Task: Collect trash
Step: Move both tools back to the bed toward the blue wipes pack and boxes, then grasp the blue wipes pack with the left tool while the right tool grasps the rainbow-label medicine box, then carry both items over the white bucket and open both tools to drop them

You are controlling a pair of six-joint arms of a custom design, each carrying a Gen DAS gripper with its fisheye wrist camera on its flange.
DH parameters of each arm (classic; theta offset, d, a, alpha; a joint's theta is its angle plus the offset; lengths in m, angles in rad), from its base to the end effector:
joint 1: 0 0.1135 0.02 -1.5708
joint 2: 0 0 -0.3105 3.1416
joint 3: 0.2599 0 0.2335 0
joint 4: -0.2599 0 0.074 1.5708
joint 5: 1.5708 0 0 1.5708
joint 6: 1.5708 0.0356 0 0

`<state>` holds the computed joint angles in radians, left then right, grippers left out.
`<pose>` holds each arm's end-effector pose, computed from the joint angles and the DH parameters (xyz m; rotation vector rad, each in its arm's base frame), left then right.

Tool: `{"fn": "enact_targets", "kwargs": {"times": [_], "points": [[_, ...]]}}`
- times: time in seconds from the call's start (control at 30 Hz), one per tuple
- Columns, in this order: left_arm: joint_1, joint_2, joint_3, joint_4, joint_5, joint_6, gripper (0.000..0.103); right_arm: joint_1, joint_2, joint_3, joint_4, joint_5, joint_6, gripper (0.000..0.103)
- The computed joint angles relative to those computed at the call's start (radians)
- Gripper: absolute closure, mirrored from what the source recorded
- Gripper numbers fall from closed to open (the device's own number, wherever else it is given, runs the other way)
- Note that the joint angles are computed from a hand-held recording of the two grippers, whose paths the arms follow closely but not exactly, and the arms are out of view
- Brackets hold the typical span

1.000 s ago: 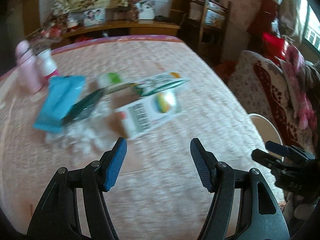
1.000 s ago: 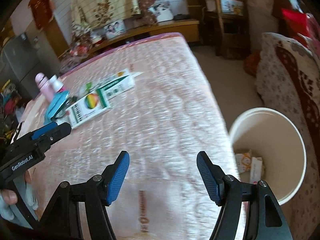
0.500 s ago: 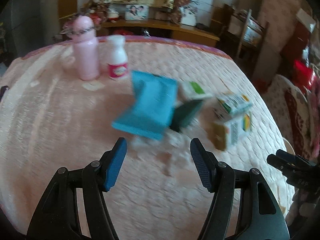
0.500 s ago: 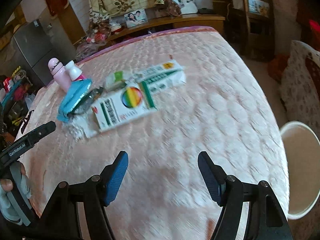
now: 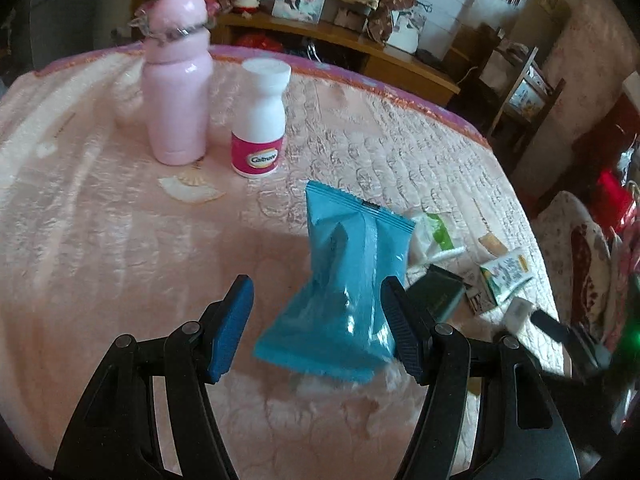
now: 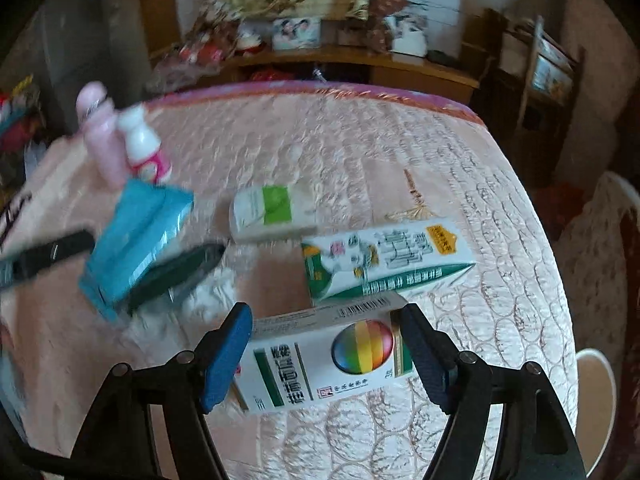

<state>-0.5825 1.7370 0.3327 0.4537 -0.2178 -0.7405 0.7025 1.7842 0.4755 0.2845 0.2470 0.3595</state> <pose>0.1973 -0.1207 0.1186 -0.2856 2.4945 -0.2775 0.2030 0.1604 0.1218 -0.3474 2.5256 0.0889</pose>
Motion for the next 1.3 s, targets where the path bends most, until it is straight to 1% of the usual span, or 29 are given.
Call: {"fn": "enact_targets", "kwargs": {"times": [0.13,0.2,0.23,0.3,0.33,0.37,0.4,0.47,0.5,0.53,0.63,0.7,0.73,0.77,0.8,0.87,0.93,1.0,1.13,1.17,1.2,1.23,1.3], "points": [[0.029,0.073,0.036,0.018,0.061,0.004,0.038,-0.060,-0.056,-0.097,0.009,-0.079,-0.070,0.029],[0.030,0.100,0.045,0.029,0.081,0.009,0.038,-0.099,-0.078,-0.156,0.011,-0.073,-0.118,0.029],[0.025,0.108,0.046,0.039,0.082,0.010,0.038,-0.148,-0.093,-0.200,0.029,-0.092,-0.157,0.029],[0.011,0.110,0.043,0.050,0.070,0.008,0.039,-0.240,-0.131,-0.262,0.069,-0.179,-0.211,0.029],[0.004,0.108,0.036,0.060,0.065,0.004,0.040,-0.308,-0.164,-0.296,0.084,-0.243,-0.241,0.029],[0.001,0.110,0.028,0.077,0.070,0.003,0.044,-0.352,-0.186,-0.320,0.097,-0.275,-0.259,0.029],[-0.002,0.110,0.019,0.089,0.082,0.004,0.053,-0.403,-0.211,-0.342,0.115,-0.307,-0.270,0.029],[0.001,0.105,0.004,0.099,0.115,0.002,0.055,-0.452,-0.225,-0.361,0.146,-0.345,-0.279,0.026],[0.001,0.097,-0.009,0.112,0.121,-0.002,0.058,-0.449,-0.227,-0.367,0.158,-0.352,-0.270,0.026],[0.005,0.084,-0.026,0.121,0.126,-0.005,0.064,-0.448,-0.210,-0.361,0.169,-0.359,-0.270,0.025],[0.045,0.023,-0.077,0.134,0.165,-0.009,0.065,-0.378,-0.124,-0.332,0.220,-0.352,-0.274,0.023],[0.055,-0.046,-0.096,0.099,0.161,-0.011,0.066,-0.348,-0.056,-0.306,0.250,-0.333,-0.283,0.023],[0.053,-0.087,-0.105,0.074,0.152,-0.011,0.066,-0.316,-0.009,-0.282,0.258,-0.301,-0.276,0.023],[0.048,-0.134,-0.111,0.044,0.144,-0.013,0.066,-0.292,0.018,-0.287,0.286,-0.283,-0.256,0.035],[0.042,-0.173,-0.112,0.015,0.139,-0.016,0.066,-0.296,0.040,-0.292,0.315,-0.289,-0.250,0.045],[0.021,-0.254,-0.109,-0.051,0.131,-0.021,0.066,-0.318,0.051,-0.323,0.371,-0.336,-0.238,0.049],[-0.028,-0.325,-0.083,-0.136,0.091,-0.036,0.066,-0.328,0.004,-0.359,0.386,-0.348,-0.238,0.050],[-0.084,-0.353,-0.063,-0.173,0.059,-0.062,0.066,-0.334,-0.076,-0.390,0.369,-0.354,-0.243,0.050],[-0.228,-0.356,-0.023,-0.218,-0.028,-0.121,0.066,-0.361,-0.326,-0.407,0.183,-0.370,-0.258,0.050],[-0.275,-0.344,-0.010,-0.226,-0.059,-0.139,0.066,-0.368,-0.408,-0.409,0.115,-0.369,-0.260,0.050],[-0.333,-0.322,0.011,-0.237,-0.098,-0.162,0.066,-0.380,-0.460,-0.407,0.066,-0.373,-0.266,0.050],[-0.365,-0.296,0.033,-0.242,-0.119,-0.172,0.066,-0.400,-0.528,-0.406,0.001,-0.381,-0.276,0.050],[-0.435,-0.250,0.068,-0.249,-0.153,-0.199,0.066,-0.445,-0.602,-0.402,-0.073,-0.403,-0.301,0.050]]}}
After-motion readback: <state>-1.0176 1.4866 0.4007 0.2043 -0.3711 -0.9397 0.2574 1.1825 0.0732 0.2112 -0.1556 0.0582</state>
